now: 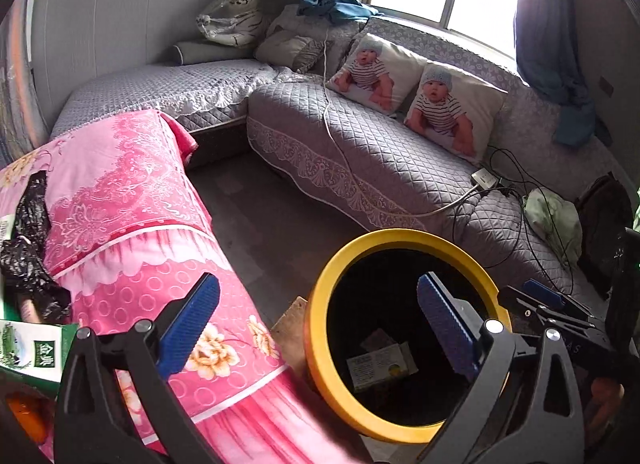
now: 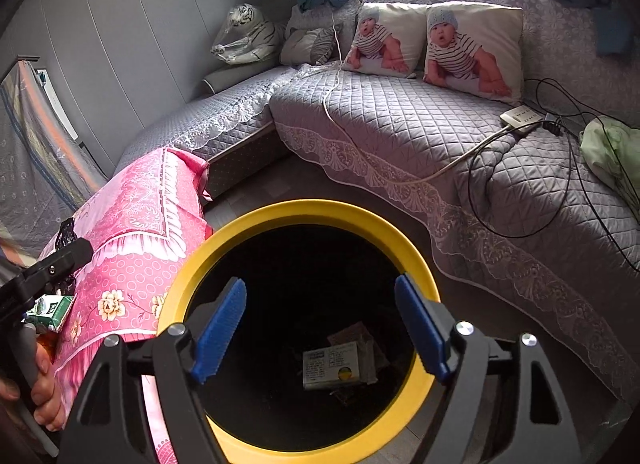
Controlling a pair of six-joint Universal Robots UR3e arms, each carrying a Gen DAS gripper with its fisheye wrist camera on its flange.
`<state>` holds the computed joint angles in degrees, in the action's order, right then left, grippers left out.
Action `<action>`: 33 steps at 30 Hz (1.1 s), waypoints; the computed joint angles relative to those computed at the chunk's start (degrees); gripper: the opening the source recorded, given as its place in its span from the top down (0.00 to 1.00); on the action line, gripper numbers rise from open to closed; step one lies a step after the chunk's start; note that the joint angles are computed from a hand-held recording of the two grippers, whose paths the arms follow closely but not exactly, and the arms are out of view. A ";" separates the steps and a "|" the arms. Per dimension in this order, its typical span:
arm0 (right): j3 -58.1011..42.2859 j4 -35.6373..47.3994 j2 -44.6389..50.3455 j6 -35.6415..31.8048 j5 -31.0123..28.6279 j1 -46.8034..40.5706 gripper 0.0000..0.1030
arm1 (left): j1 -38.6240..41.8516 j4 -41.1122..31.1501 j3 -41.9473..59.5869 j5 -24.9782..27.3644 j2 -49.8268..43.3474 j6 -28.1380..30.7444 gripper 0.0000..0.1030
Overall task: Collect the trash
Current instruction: 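Return both tools to the bed and grasp the white tissue pack with the right tool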
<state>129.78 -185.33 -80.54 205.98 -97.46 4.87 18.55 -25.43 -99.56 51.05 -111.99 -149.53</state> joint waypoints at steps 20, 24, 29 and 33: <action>-47.01 7.70 28.08 -17.89 12.26 23.88 0.25 | 53.39 -34.84 -18.62 -22.33 41.28 32.37 0.08; -62.65 17.32 35.27 -22.98 12.88 27.88 0.25 | 58.79 -35.14 -19.55 -24.68 42.51 34.56 0.08; -80.11 29.01 43.15 -26.85 12.64 30.53 0.25 | 60.99 -33.69 -18.10 -25.49 39.47 34.86 0.08; -97.69 39.88 51.81 -28.66 11.74 32.11 0.25 | 60.52 -28.93 -16.44 -24.90 35.01 31.43 0.08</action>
<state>32.09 -145.45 -28.73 177.31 -85.72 36.97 79.07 -54.36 -116.00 26.15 -76.99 -118.11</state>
